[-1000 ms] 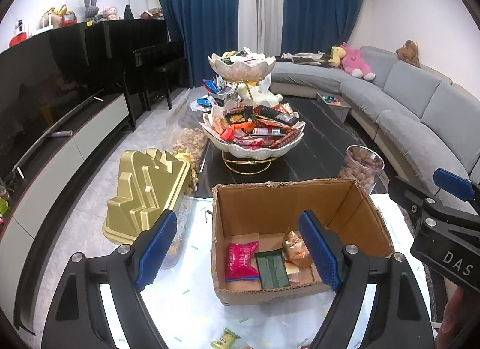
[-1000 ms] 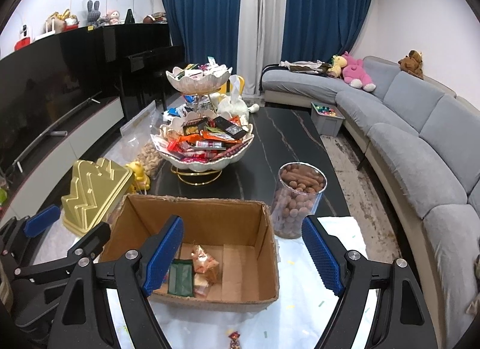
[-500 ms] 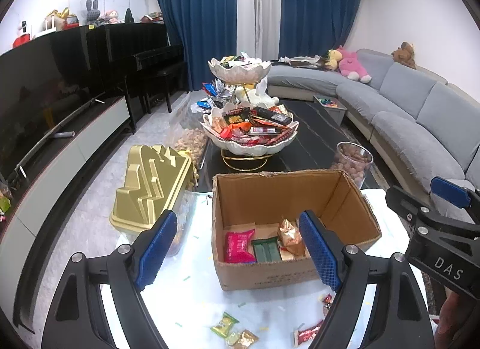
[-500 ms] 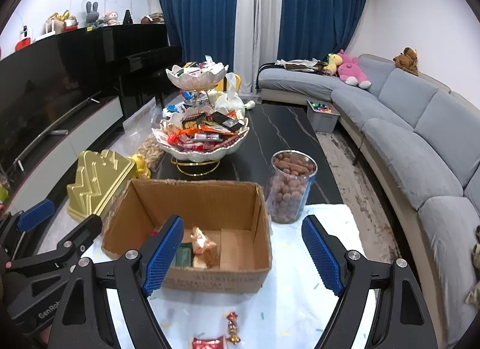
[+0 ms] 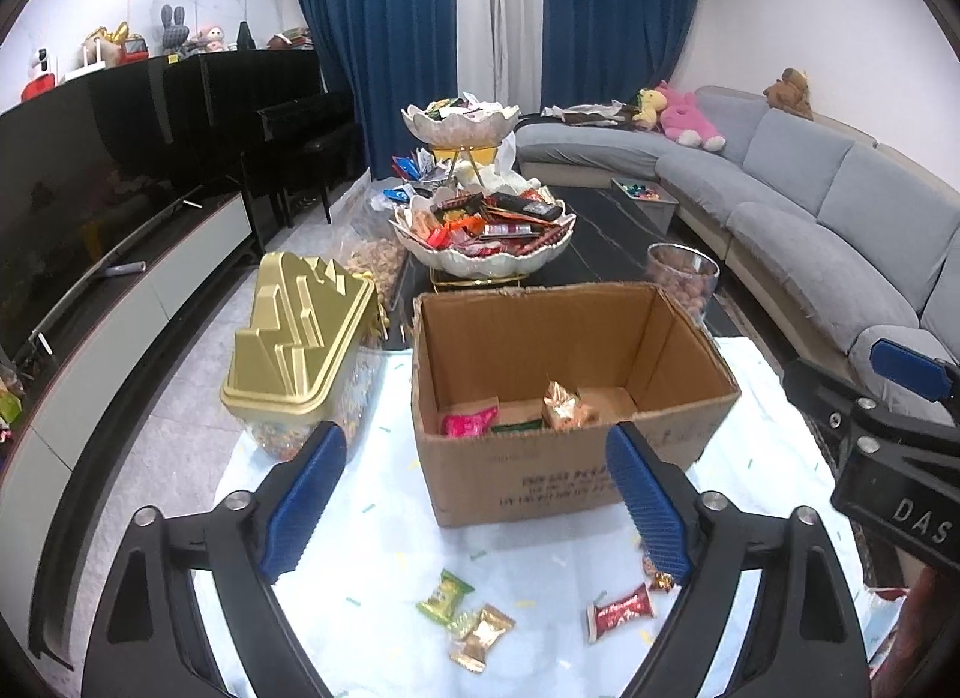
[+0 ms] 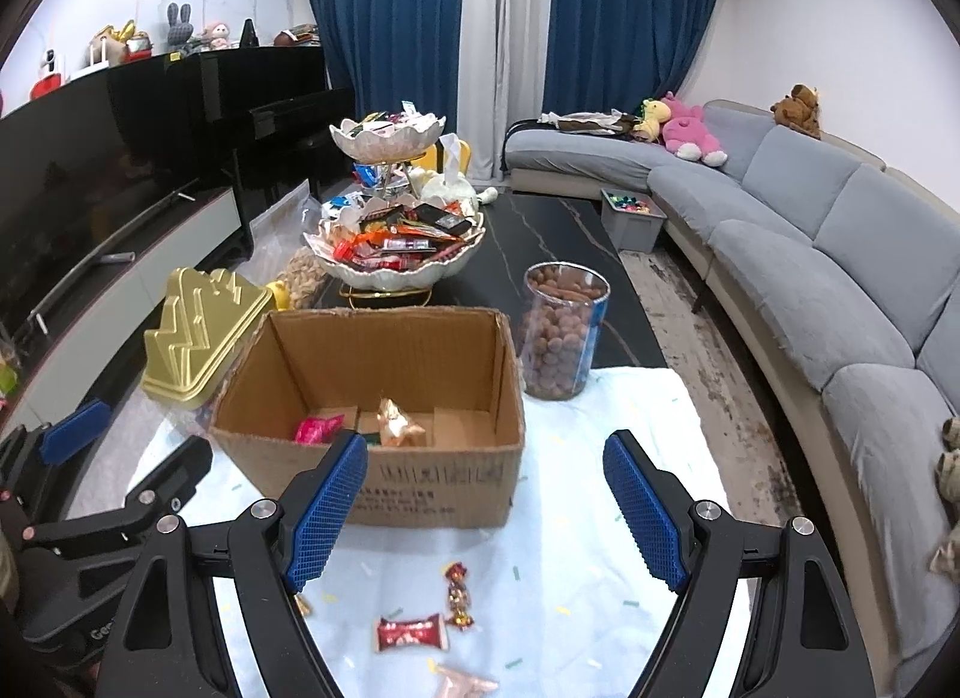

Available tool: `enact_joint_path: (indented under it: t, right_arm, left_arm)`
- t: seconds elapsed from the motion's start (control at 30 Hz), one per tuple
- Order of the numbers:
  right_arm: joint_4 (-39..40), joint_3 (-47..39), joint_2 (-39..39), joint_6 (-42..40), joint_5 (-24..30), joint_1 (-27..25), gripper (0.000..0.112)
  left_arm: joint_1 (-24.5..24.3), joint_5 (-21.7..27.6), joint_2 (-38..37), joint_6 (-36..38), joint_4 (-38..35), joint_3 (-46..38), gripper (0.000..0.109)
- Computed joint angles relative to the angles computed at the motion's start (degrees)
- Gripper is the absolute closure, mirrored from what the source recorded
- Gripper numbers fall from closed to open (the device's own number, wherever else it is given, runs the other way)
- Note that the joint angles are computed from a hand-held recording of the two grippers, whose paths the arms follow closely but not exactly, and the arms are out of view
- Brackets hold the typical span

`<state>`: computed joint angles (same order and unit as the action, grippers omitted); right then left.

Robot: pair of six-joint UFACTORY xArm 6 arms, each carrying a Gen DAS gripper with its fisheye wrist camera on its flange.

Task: Organize snacks
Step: 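Withdraw both open tools from the box back toward the remaining snacks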

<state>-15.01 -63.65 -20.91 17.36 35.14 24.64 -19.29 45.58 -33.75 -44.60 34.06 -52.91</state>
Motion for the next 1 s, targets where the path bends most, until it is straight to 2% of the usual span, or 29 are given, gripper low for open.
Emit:
enact_joint_path:
  t: [0.13,0.27,0.7,1.0]
  right_arm:
    - [-0.28,2.82,-2.52,1.07,0.1,-0.03,0.031]
    - [-1.12,5.65,-5.05,2.28,0.14,0.17,0.031]
    - [-4.68,13.83,-12.0,6.23,-0.33,1.18,0.031]
    - [-9.91,19.46,-15.66,13.27,0.37,2.36,0.031]
  left_arm:
    - [-1.82,1.02,-2.88,-1.7,1.94,2.76,0.012]
    - [-3.18,1.73,-5.6,-2.95,3.42,5.48,0.01]
    - [-7.33,2.2,-12.13,-7.07,6.25,13.66,0.009]
    - [-7.39,-0.84,-14.07,-5.32,4.57,18.7,0.009]
